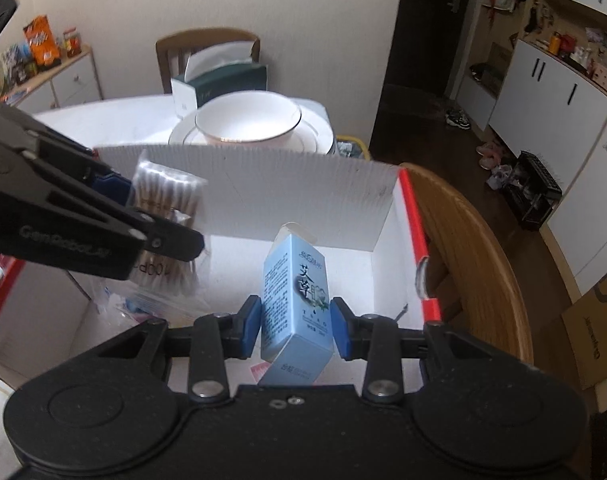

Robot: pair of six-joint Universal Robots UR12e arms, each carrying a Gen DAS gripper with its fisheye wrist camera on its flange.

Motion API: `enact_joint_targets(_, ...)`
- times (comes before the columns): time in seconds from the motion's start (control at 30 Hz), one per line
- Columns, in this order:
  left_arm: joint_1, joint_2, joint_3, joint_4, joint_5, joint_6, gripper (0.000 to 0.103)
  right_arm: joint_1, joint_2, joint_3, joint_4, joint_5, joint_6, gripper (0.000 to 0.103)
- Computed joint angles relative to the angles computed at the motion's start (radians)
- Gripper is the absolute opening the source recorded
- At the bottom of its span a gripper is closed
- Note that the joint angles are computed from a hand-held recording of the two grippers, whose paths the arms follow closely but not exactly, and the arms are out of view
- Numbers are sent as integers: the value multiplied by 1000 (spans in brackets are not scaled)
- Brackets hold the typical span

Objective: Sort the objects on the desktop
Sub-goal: 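Carry the cotton swab bag and blue carton with both tools into the red box, then open both tools to drop the swab bag and carton into the box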

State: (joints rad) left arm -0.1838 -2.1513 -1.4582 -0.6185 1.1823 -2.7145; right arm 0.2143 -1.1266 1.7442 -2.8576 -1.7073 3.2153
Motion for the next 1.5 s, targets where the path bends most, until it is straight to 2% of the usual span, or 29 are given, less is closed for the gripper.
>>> enact_joint_targets(0.13,-5,-21,25,-42,16,-10,36,0,15,-15,40,-9,-39,36)
enact_joint_targets(0.4,-11,-51,66,-138,33,-12,36,-14,32,-28,91,40,-76,36)
enact_joint_targets(0.5,-17,-62,84,-182,45,10,36,-16,37,-31,92,51,-81,36)
enact_joint_targets(0.87,-26,-79,107,-216,61,11,38,-15,42,-61,178,65,-116,38)
enact_joint_targets(0.93,-25,-80,106,-212,65,4,45,-15,43,-62,181,66,-123,39)
enact_joint_targets(1.0,-25,-77,98,-193,73,-1,65,-13,45,-64,181,62,-127,40)
enact_joint_targets(1.07,-24,-75,91,-169,81,-7,72,-12,45,-64,183,62,-127,40)
enact_joint_targets(1.17,-22,-71,89,-163,90,-11,72,-19,43,-63,184,71,-134,42)
enact_joint_targets(1.3,-21,-62,81,-157,98,2,76,-20,35,-54,174,84,-138,54)
enact_joint_targets(1.43,-18,-53,70,-142,94,14,77,-26,23,-42,164,109,-149,59)
enact_joint_targets(1.5,-16,-49,64,-132,87,13,77,-27,16,-35,151,124,-152,65)
